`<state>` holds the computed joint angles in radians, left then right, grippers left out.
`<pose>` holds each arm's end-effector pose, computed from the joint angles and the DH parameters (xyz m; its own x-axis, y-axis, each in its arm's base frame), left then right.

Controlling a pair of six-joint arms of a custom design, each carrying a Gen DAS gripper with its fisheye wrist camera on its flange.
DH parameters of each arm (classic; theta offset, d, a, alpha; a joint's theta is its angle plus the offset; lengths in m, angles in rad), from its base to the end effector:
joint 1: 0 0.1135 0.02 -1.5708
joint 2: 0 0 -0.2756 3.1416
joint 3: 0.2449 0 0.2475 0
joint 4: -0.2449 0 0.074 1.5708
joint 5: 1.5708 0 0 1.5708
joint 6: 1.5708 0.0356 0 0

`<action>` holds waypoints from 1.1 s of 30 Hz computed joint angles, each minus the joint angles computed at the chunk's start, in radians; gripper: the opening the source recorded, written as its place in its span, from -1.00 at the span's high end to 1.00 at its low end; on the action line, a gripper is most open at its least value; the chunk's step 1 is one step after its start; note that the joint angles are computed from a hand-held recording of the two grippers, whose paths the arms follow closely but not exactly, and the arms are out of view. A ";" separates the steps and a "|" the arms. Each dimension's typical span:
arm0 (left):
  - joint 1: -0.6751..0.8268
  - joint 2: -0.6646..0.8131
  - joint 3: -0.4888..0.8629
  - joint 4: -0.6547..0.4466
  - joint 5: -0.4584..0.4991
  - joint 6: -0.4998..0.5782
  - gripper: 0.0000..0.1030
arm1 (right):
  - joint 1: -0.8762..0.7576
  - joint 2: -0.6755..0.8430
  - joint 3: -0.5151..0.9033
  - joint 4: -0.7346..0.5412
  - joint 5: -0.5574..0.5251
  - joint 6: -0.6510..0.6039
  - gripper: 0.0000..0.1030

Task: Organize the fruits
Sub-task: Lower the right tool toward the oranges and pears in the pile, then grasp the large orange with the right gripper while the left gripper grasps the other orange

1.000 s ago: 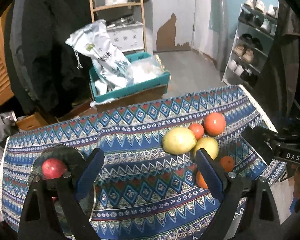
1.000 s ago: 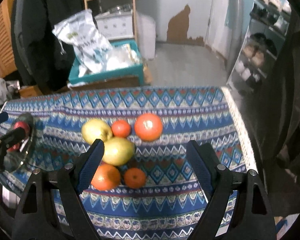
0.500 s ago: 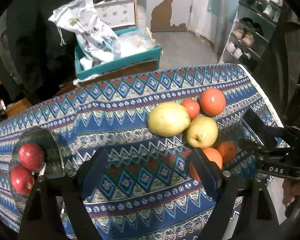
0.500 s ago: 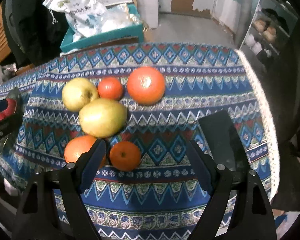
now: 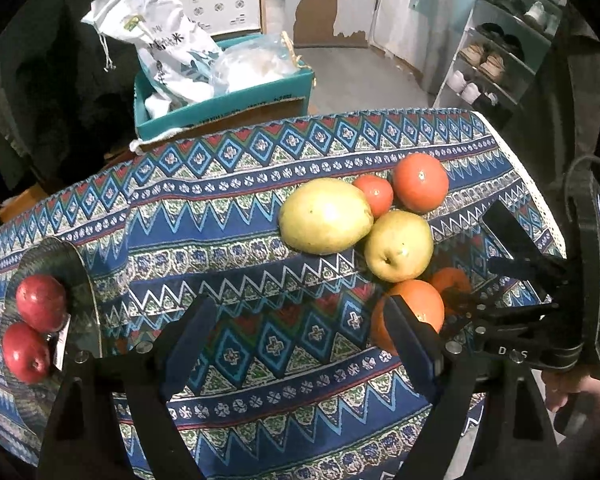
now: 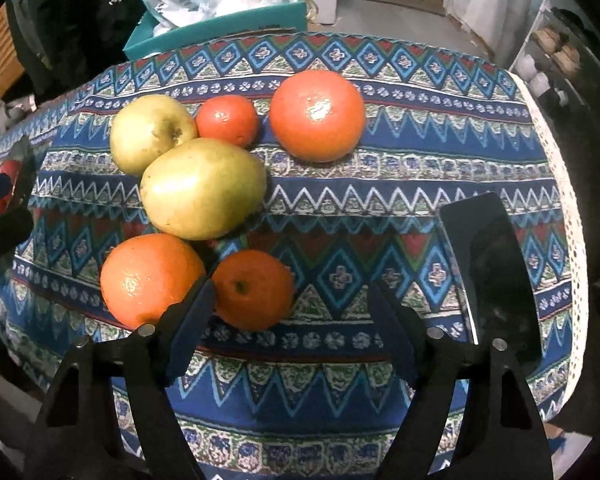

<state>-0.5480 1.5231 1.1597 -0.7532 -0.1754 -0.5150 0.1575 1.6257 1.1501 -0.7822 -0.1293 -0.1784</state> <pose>0.2597 -0.1512 0.2615 -0.8880 -0.0262 -0.4591 0.0118 0.9968 -0.0796 0.3052 0.0531 0.2281 -0.8902 -0.3195 -0.3248 -0.3584 0.9312 0.0661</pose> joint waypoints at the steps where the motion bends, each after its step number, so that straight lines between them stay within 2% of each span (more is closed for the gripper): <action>1: 0.001 0.001 0.000 0.001 0.004 -0.001 -0.69 | 0.001 0.003 0.002 -0.001 -0.003 -0.001 -0.54; 6: -0.003 0.007 0.000 0.008 0.018 0.002 -0.69 | 0.015 0.021 0.008 -0.001 -0.021 0.010 -0.54; 10: -0.001 0.015 0.003 0.008 0.034 -0.002 -0.69 | -0.019 0.067 0.044 -0.037 -0.098 0.025 -0.44; 15: -0.006 0.026 0.003 0.021 0.054 -0.002 -0.69 | -0.037 0.047 0.064 -0.052 -0.067 0.011 -0.33; 33: -0.093 0.200 0.060 0.087 0.127 0.015 -0.69 | -0.184 -0.006 0.111 -0.131 -0.129 0.013 -0.33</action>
<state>-0.6411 1.7235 1.2196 -0.6657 -0.0482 -0.5002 -0.0261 1.6201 1.2613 -0.9131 -0.2583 -0.1659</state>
